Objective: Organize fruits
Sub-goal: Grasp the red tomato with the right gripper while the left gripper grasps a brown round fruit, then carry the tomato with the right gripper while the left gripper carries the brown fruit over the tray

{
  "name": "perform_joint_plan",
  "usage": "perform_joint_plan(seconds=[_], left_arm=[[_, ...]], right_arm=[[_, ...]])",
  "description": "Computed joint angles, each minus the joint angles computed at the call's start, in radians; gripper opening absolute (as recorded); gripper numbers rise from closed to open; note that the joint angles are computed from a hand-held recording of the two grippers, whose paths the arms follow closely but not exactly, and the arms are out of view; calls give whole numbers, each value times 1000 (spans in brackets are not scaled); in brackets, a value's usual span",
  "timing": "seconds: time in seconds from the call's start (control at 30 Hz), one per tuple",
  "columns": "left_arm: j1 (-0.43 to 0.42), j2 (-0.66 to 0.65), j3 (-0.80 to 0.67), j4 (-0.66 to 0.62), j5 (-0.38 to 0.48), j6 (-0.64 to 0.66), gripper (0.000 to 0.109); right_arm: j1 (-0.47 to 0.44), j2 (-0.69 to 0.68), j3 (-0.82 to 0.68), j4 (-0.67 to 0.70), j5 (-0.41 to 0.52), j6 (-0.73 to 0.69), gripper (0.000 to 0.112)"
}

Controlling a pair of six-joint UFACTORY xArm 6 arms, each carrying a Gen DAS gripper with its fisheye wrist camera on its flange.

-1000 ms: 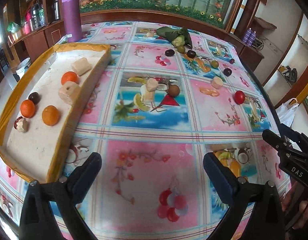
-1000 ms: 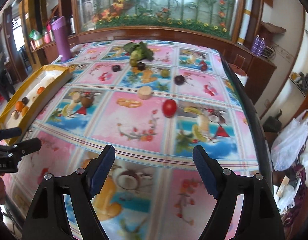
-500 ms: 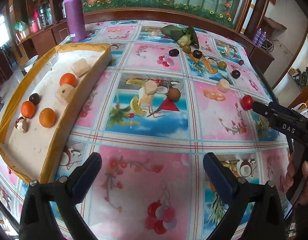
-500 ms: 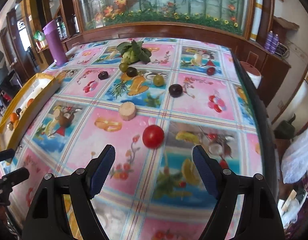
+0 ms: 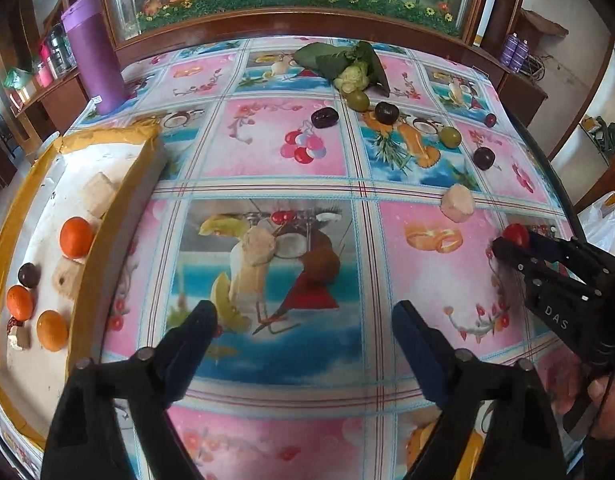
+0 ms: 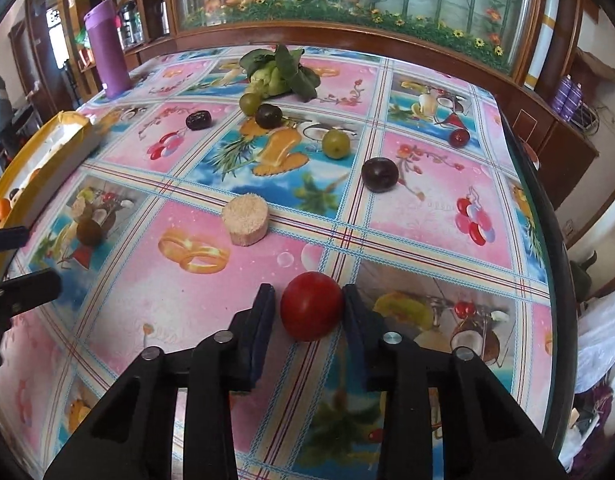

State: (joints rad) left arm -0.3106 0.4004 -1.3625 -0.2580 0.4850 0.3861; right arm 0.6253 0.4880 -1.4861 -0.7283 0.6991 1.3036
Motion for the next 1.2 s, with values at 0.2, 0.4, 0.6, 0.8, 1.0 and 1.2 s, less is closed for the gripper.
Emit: perform_joint_plan(seconds=[0.2, 0.4, 0.6, 0.8, 1.0, 1.2], left_arm=[[-6, 68, -77, -45, 31, 3, 59], [-3, 89, -102, -178, 21, 103, 24], [13, 48, -64, -272, 55, 184, 24], [17, -59, 58, -344, 54, 299, 24], [49, -159, 160, -442, 83, 396, 24], [81, -233, 233, -447, 66, 413, 24]], right_arm=[[-8, -7, 16, -4, -30, -14, 29], [-9, -4, 14, -14, -34, -19, 29], [-2, -23, 35, -28, -45, 20, 29], [14, -89, 99, -71, -54, 123, 29], [62, -139, 126, -97, 10, 169, 29], [122, -128, 103, -73, 70, 177, 29]])
